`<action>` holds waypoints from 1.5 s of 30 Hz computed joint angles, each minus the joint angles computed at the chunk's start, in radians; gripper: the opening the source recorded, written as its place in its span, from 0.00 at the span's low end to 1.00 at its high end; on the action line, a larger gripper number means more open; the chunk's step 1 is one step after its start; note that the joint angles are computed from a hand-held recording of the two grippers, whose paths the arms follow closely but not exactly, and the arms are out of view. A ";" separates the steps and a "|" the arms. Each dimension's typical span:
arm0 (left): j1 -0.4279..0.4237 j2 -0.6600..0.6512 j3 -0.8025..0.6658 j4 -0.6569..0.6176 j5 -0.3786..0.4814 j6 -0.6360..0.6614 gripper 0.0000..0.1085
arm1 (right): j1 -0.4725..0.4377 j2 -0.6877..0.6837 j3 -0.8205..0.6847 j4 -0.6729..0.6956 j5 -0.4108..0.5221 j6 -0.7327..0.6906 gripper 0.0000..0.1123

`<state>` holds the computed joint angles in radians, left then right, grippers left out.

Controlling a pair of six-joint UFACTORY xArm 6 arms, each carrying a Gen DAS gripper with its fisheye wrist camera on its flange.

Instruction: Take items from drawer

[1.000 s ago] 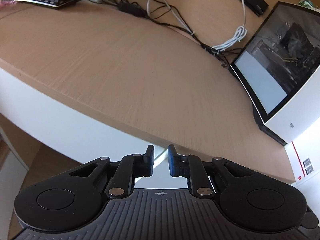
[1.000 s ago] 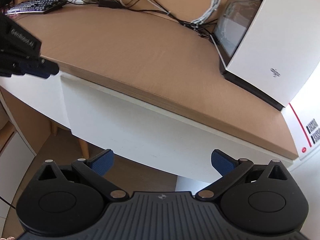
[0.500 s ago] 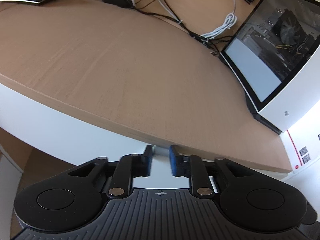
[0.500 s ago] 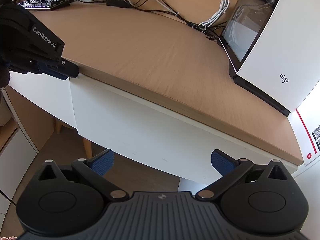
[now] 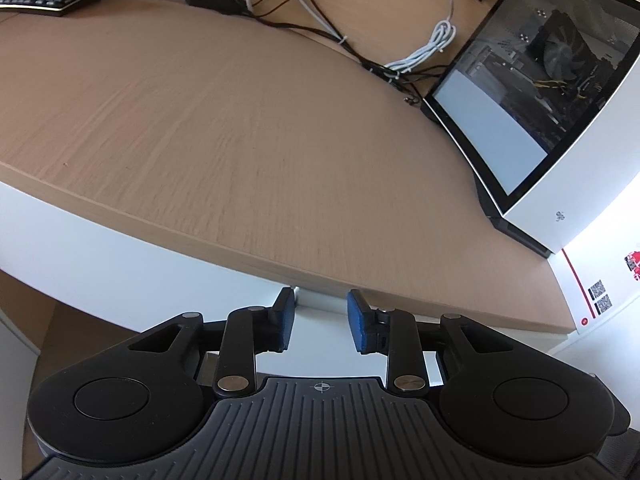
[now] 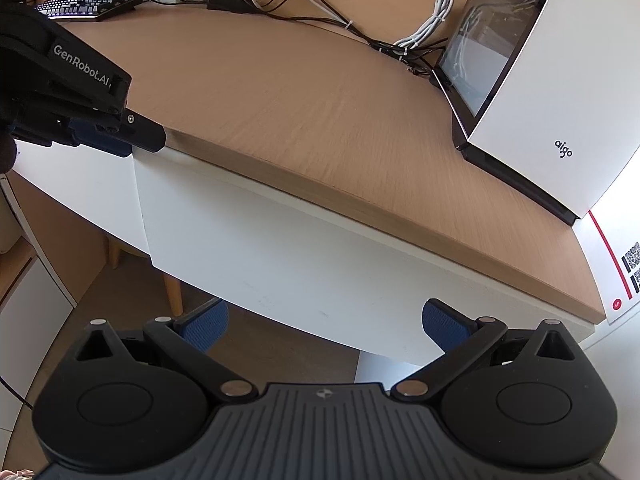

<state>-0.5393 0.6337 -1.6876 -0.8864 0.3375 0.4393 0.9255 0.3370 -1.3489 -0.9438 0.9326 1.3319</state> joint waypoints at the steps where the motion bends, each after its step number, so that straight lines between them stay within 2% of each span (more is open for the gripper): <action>1: 0.000 -0.002 0.001 -0.004 0.001 0.006 0.28 | -0.001 -0.001 0.001 -0.003 -0.002 0.002 0.92; 9: 0.003 -0.004 0.001 -0.039 0.011 0.032 0.28 | -0.025 -0.005 -0.001 0.008 -0.044 0.033 0.92; 16: 0.011 -0.003 -0.002 -0.074 0.029 0.062 0.28 | -0.100 0.030 -0.049 0.030 -0.133 0.207 0.92; 22: 0.016 -0.004 -0.002 -0.099 0.037 0.083 0.28 | -0.112 0.063 -0.097 0.040 -0.087 0.331 0.92; 30: 0.016 -0.003 -0.003 -0.100 0.038 0.087 0.28 | -0.135 0.060 -0.089 0.036 -0.116 0.391 0.92; 35: 0.014 -0.003 -0.003 -0.102 0.034 0.079 0.25 | -0.123 0.086 -0.136 0.076 -0.057 0.331 0.92; 37: 0.015 -0.001 -0.005 -0.116 0.035 0.088 0.24 | -0.110 0.093 -0.156 0.065 -0.025 0.255 0.92; 40: 0.018 -0.001 -0.003 -0.148 0.040 0.133 0.22 | -0.073 0.105 -0.179 -0.021 0.024 0.075 0.92; 43: 0.023 0.003 -0.007 -0.170 0.046 0.142 0.21 | -0.047 0.105 -0.167 -0.136 0.013 -0.083 0.92; 45: 0.028 0.006 -0.012 -0.178 0.049 0.148 0.21 | -0.048 0.099 -0.144 -0.182 -0.052 -0.164 0.92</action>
<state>-0.5117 0.6392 -1.6997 -1.0644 0.3868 0.5868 0.8778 0.4357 -1.4928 -1.1259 0.8801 1.1681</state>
